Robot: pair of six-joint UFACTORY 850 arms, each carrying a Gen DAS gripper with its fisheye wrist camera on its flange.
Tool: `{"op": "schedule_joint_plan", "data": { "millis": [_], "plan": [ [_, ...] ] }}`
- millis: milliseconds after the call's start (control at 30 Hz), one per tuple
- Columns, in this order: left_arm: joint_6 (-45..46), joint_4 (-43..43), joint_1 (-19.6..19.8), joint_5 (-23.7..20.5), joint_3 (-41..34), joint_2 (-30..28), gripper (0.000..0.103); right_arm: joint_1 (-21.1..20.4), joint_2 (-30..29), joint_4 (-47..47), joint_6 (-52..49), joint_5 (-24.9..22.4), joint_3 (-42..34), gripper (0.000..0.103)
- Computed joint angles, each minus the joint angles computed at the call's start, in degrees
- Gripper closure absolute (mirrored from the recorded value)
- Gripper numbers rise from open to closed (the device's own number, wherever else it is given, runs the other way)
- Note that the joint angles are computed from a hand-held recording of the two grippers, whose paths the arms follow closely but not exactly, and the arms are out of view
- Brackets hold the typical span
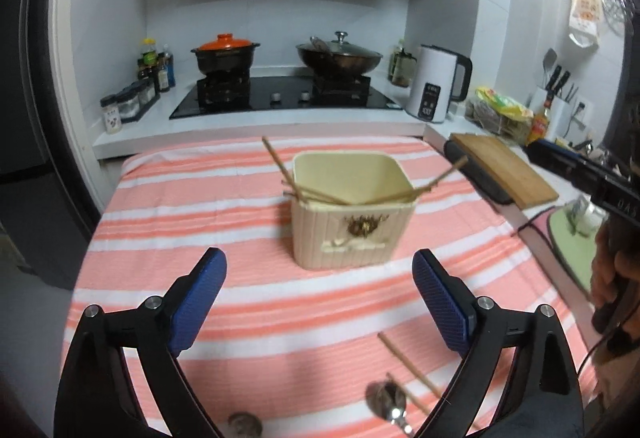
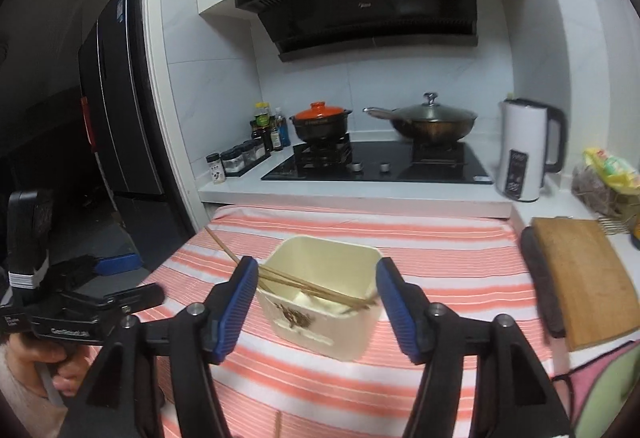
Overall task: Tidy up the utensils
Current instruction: 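Move both tools back down toward the two metal spoons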
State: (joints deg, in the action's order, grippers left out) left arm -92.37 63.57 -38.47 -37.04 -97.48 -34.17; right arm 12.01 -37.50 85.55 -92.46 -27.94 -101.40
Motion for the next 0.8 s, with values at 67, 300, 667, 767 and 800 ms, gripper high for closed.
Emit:
{"op": "schedule_joint_plan", "data": {
  "millis": [67,300,667,767,800],
  "plan": [
    [-2.54,0.09,-1.98,-0.12,4.76,1.90,0.008,-0.81,3.53,4.88,-7.15,1.33,6.48,0.038],
    [-18.90,3.14,-9.82,-3.16,15.15,3.04,0.004,-2.79,12.80,23.24,-33.16,7.23,29.53,0.038],
    [-16.22,-4.52,-14.45,-12.70,10.44,-2.65,0.003,-5.67,16.38,35.05,-47.44,8.94,43.86,0.038],
    [-23.35,-1.63,-13.56,-2.77,14.46,-0.16,0.003,-5.57,17.19,31.78,-44.85,6.83,45.06,0.038],
    [-25.89,-0.24,-13.15,0.97,15.62,0.47,0.003,-5.34,17.38,31.68,-45.35,6.34,45.60,0.038]
  ]
}}
